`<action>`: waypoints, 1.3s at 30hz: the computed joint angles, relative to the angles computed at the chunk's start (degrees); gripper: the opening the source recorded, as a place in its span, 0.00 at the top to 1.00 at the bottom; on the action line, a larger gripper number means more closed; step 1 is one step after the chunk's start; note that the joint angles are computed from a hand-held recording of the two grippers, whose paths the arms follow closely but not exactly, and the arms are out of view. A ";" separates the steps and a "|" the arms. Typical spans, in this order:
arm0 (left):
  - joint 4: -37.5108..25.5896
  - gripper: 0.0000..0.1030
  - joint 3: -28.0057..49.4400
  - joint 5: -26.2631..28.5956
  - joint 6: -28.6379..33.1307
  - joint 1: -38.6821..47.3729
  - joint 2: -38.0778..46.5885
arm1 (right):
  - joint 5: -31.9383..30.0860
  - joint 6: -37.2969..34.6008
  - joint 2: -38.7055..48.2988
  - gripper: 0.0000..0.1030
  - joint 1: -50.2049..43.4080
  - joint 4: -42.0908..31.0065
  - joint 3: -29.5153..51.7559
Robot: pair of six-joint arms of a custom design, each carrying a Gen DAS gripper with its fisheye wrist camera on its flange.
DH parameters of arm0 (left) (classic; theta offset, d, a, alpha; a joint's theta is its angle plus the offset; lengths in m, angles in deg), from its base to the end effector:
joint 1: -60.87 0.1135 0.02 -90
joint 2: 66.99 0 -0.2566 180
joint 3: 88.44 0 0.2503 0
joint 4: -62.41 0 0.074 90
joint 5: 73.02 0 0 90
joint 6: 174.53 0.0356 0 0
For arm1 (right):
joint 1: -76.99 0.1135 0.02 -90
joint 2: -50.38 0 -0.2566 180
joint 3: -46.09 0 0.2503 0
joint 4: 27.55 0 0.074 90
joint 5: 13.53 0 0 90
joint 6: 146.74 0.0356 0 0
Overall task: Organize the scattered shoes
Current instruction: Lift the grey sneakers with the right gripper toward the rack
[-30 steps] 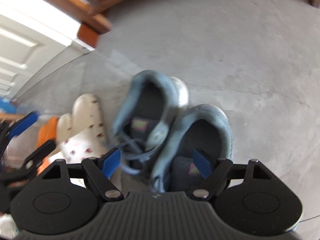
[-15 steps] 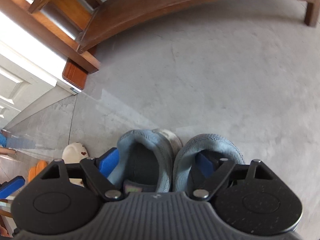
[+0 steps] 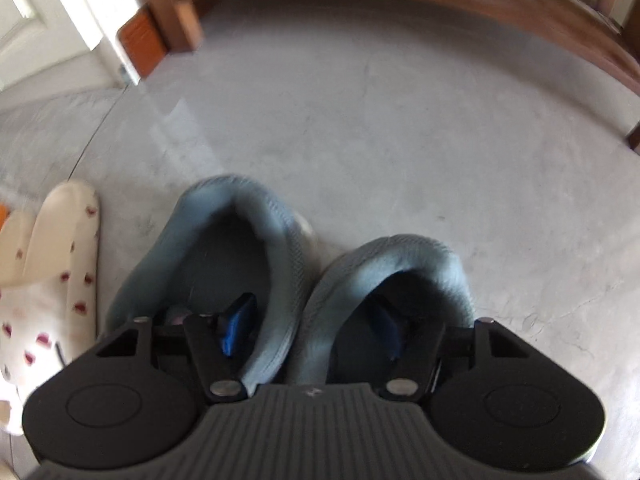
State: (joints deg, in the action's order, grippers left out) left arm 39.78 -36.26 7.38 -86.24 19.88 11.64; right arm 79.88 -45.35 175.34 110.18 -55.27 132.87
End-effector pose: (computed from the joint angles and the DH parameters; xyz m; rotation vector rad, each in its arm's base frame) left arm 0.2039 -0.1693 0.1711 0.7404 2.2999 -0.1391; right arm 0.3430 0.2219 0.0691 -0.4986 2.6806 0.1457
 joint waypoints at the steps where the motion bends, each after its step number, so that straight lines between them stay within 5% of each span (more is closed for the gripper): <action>1: 0.01 0.45 -0.10 0.23 0.03 0.15 0.00 | 1.29 -1.08 0.20 0.38 0.68 0.68 -0.05; 3: 0.02 0.45 -0.34 0.70 0.11 0.49 -0.05 | 2.09 -1.75 -0.14 0.57 1.11 3.32 -1.14; 14: 1.07 0.45 -0.85 -2.02 -0.88 0.69 -0.83 | -16.23 -2.45 -9.28 0.62 -5.51 29.85 -21.95; 25: 4.23 0.45 -0.83 -6.05 2.34 -0.12 -1.65 | -28.26 17.39 -12.83 0.63 -13.16 85.98 -52.22; 28: 5.59 0.45 -0.32 -6.98 3.32 -0.57 -1.53 | -29.78 20.93 -14.89 0.63 -15.35 93.45 -55.59; 32: 11.08 0.45 0.92 -6.57 5.18 -0.26 -1.60 | -31.55 18.87 -25.62 0.63 -18.27 85.96 -55.39; 36: 16.96 0.45 6.25 -6.50 5.49 0.59 0.19 | -32.34 18.00 -42.42 0.62 -21.68 63.60 -47.61; 39: 13.29 0.45 16.58 -6.80 4.41 0.61 2.95 | -31.54 17.34 -50.04 0.62 -22.84 45.31 -37.51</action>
